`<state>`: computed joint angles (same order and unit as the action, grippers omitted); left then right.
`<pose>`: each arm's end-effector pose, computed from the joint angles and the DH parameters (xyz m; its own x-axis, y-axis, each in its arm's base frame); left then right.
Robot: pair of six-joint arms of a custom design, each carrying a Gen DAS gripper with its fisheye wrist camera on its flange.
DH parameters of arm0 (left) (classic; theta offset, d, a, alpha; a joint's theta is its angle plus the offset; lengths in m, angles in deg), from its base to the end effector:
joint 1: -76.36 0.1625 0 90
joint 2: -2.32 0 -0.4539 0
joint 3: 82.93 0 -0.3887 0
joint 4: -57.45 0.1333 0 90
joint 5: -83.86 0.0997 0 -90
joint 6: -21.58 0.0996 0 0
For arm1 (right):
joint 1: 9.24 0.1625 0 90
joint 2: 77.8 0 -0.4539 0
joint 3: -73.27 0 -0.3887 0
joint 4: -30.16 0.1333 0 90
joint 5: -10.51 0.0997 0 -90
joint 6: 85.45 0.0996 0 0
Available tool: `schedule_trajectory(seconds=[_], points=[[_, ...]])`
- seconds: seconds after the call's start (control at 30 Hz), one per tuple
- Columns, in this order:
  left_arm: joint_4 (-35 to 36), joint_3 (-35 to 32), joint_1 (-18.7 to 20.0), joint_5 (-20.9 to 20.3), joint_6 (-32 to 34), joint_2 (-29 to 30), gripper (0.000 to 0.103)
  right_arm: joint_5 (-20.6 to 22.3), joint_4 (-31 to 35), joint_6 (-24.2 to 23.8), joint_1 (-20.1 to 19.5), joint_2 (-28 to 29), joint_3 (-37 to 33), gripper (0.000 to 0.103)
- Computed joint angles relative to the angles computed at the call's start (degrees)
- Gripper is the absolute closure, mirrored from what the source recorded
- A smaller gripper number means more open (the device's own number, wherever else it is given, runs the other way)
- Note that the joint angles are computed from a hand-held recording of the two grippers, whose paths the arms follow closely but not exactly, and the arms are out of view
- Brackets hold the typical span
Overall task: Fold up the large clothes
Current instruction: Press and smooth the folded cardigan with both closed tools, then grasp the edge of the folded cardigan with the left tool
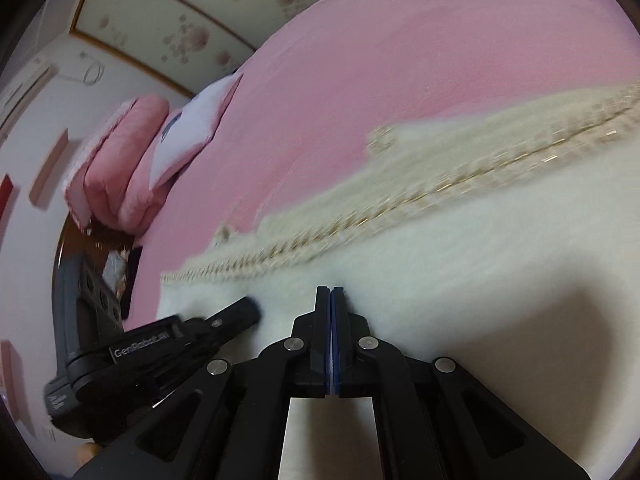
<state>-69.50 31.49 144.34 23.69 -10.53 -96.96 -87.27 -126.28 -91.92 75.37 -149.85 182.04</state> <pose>0.0095 -0.4641 0.4658 -0.9249 -0.3271 -0.1937 -0.1695 0.8109 -0.5602 0.0642 -0.5956 0.3256 -0.9831 0.0614 0.1727 -0.0294 0.8771 -0.4794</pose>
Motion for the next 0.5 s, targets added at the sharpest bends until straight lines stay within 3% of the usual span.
schedule_trajectory(seconds=[0.03, 0.13, 0.2, 0.23, 0.3, 0.37, 0.43, 0.5], points=[[-0.2, 0.1, -0.2, 1.5, 1.3, -0.3, 0.102, -0.8, 0.2, -1.2, -0.6, 0.0, -1.0, 0.103], [2.1, 0.3, -2.3, 14.2, 5.2, -2.3, 0.102, -2.3, 3.2, -5.2, -3.6, -2.7, -3.5, 0.103], [4.7, -1.0, -1.9, 20.0, 5.8, -2.4, 0.102, -4.5, 3.7, -6.7, -5.6, -4.4, -5.2, 0.103], [5.2, -1.6, -1.0, 20.5, 6.8, -3.0, 0.102, -5.2, 4.0, -7.0, -6.4, -5.1, -6.0, 0.103], [4.5, -2.8, 0.5, 20.5, 9.5, -3.4, 0.102, -12.0, 1.1, -7.1, -6.8, -6.0, -7.0, 0.103], [8.3, -3.3, -0.8, 28.1, 10.2, -3.3, 0.102, -14.5, -0.9, -5.7, -8.0, -7.4, -7.0, 0.103], [18.6, -5.1, -1.7, 39.1, 5.1, -3.3, 0.102, -12.3, 1.2, -3.8, -9.2, -8.5, -7.9, 0.103], [28.7, -7.5, -2.2, 42.0, -3.6, -4.5, 0.101, -19.6, -2.6, -5.5, -7.1, -7.3, -8.4, 0.103]])
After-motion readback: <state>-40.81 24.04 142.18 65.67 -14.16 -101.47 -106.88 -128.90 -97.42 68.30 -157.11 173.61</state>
